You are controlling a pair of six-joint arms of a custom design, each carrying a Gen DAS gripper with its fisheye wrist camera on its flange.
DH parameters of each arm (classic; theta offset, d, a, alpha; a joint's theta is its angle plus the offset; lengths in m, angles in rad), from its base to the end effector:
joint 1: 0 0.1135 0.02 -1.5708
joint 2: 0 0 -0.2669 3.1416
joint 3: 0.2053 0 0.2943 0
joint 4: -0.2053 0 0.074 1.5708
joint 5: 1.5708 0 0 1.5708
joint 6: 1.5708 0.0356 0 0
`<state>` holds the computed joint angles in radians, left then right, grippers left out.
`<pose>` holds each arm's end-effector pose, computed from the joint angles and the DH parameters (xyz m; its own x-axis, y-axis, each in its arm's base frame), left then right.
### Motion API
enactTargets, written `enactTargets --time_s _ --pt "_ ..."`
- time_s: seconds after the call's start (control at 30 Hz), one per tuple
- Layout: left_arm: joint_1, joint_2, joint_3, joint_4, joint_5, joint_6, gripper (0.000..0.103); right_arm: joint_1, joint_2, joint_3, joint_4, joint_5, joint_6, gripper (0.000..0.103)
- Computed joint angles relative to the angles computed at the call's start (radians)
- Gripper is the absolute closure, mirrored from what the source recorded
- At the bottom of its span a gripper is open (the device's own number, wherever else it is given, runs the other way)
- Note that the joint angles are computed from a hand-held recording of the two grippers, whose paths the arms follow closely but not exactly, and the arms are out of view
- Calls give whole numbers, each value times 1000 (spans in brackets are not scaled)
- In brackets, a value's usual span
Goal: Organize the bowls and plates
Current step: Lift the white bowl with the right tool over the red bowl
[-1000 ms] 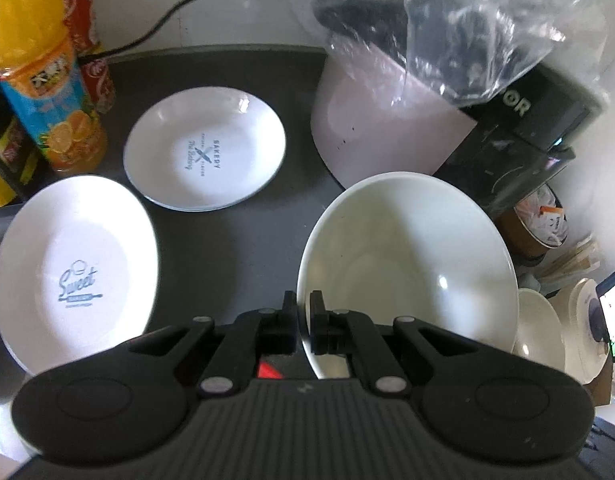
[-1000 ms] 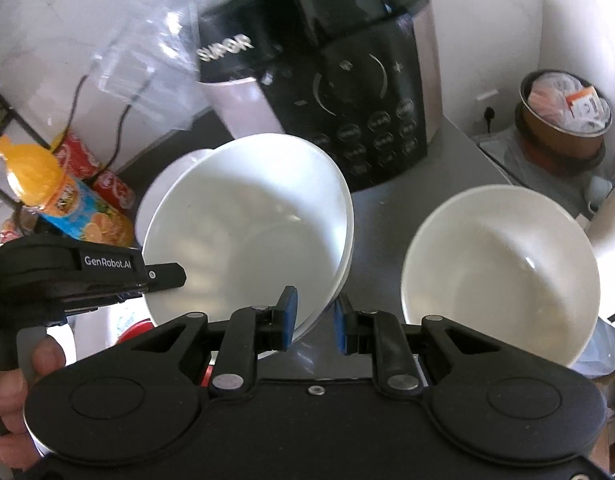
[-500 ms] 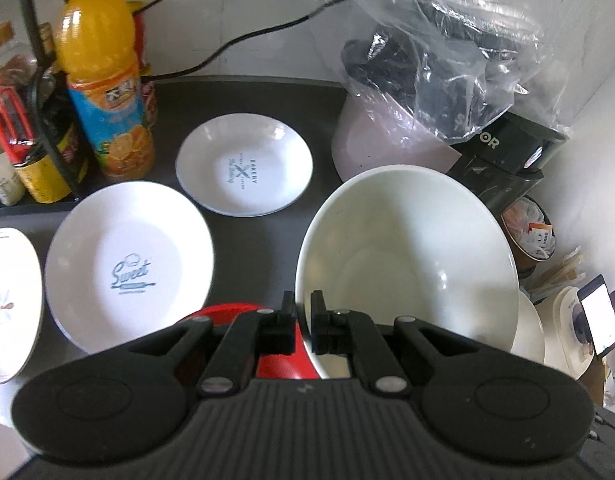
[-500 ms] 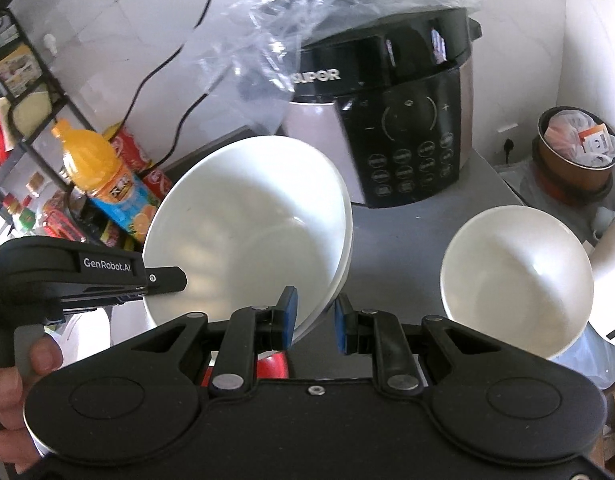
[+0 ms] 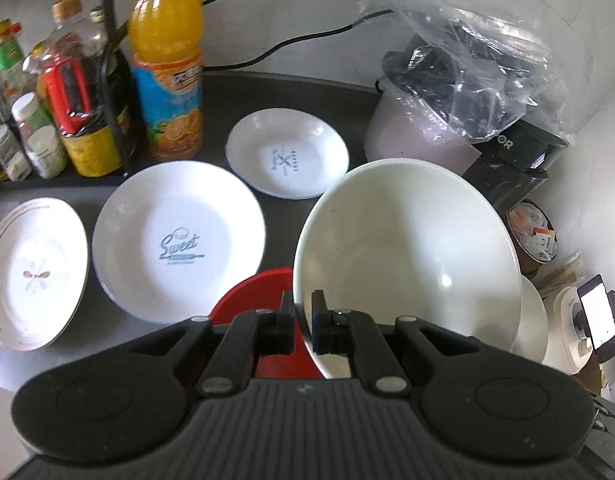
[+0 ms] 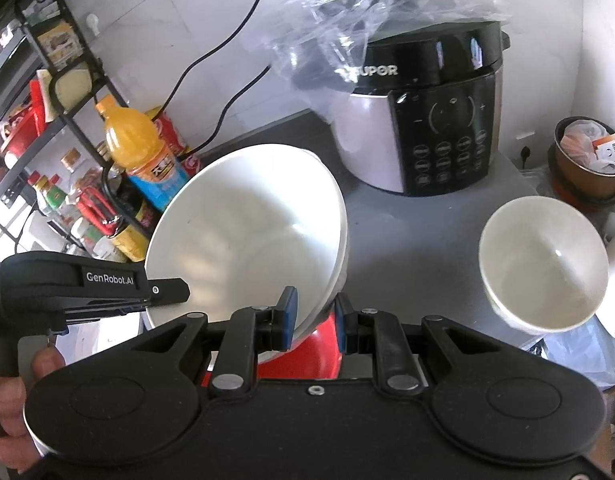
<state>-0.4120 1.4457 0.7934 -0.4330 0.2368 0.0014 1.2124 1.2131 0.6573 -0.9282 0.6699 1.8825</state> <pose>0.2741 -0.1289 0.1550 -0.8097 0.3554 -0.4669 0.4907 0.8464 -0.2068 0.0950 0.1906 0.1609 -0.5736 0.5958 -0.5622 0.5520 0.7882 0.2722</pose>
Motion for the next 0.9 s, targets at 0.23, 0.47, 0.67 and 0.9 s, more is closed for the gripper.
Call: enactTargets --time_s 0.23,0.47,0.67,0.9 --pt "60 -23 -16 -23 21 47 97 21 84 52 20 -11 5 83" --pt "109 -18 -40 -33 40 94 97 37 157 75 62 -54 25 83" --pt "141 -2 -57 -34 48 126 97 45 201 92 87 -81 29 83" --pt "164 20 -62 -43 52 141 97 44 226 92 119 -114 14 83"
